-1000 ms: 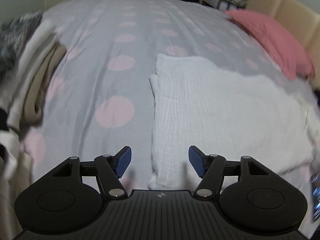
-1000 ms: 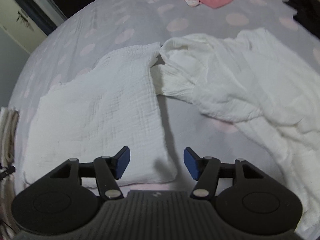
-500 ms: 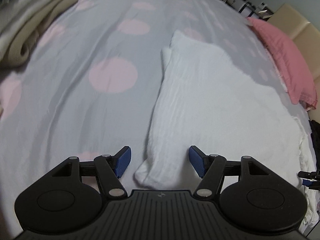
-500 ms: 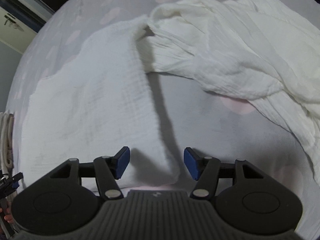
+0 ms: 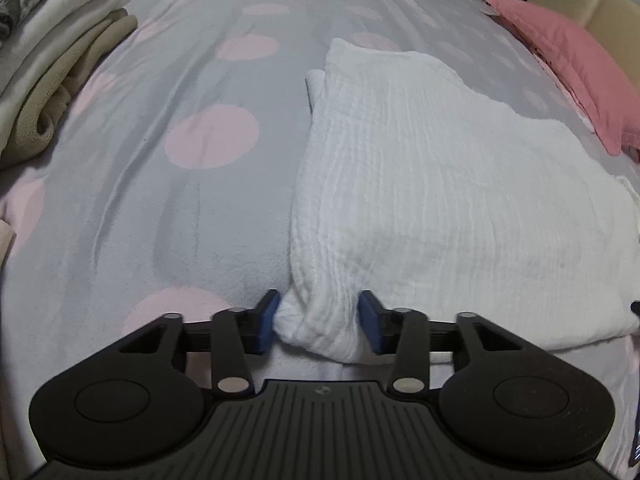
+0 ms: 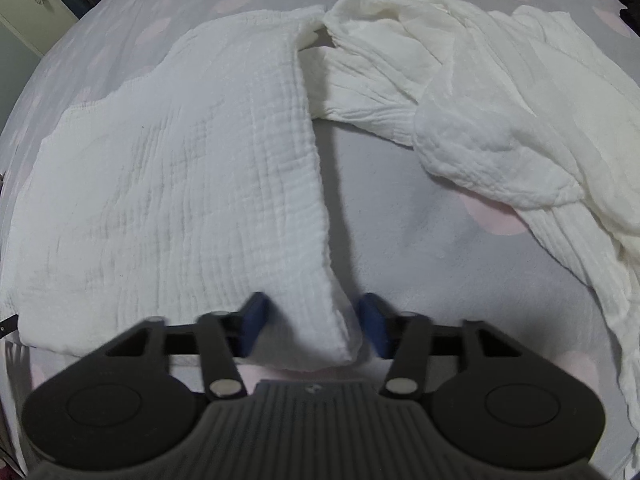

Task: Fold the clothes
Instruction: 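Pinch the folded shirt edge with the left gripper while the right gripper pinches it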

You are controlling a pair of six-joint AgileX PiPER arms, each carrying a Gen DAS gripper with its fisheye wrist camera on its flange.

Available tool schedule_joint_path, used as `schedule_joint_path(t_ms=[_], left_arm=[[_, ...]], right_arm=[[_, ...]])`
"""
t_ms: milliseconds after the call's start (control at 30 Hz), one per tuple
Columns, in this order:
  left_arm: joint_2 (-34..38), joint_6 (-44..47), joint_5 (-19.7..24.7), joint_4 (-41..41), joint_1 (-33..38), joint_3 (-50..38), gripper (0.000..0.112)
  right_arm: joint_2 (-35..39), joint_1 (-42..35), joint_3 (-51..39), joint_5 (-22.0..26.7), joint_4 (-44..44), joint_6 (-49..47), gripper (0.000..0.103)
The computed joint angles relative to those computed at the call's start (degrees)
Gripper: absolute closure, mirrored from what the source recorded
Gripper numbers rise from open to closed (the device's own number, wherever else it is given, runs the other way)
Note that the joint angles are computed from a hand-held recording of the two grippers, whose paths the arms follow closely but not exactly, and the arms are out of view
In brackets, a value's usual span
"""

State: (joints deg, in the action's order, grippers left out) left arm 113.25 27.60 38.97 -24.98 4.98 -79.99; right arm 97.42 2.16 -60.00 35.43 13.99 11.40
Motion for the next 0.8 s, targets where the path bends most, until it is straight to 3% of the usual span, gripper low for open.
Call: schedule_joint_path(t_ms=[33,67,133,500,800], left_arm=[[0.04,0.42,0.54,-0.67,0.23,-0.23,0.088],[0.04,1.40,1.25,-1.63,0.45,-0.38,0.092],[-0.08,2.28,1.77,-1.96,0.09,-0.50,0.101],[-3.52,3.15,7.08,-7.14,2.72,-3.81,0.105],[-10.81,2.25,12.42,-9.73,4.92,-3.10,0.105]], right_arm=[[-0.12,-0.60,0.36,-0.04,3.28,-3.09,0.088],[-0.18,-0.72,0.52,0.03,5.16,-4.47,0.092],[-0.30,-0.87,0.79,0.22,8.50,-6.77,0.093],[-10.76,-3.94,2.96,-2.92,13.08,-8.20,0.095],[-19.90,-7.27,3.54,2.90,12.21,-6.90,0.096]])
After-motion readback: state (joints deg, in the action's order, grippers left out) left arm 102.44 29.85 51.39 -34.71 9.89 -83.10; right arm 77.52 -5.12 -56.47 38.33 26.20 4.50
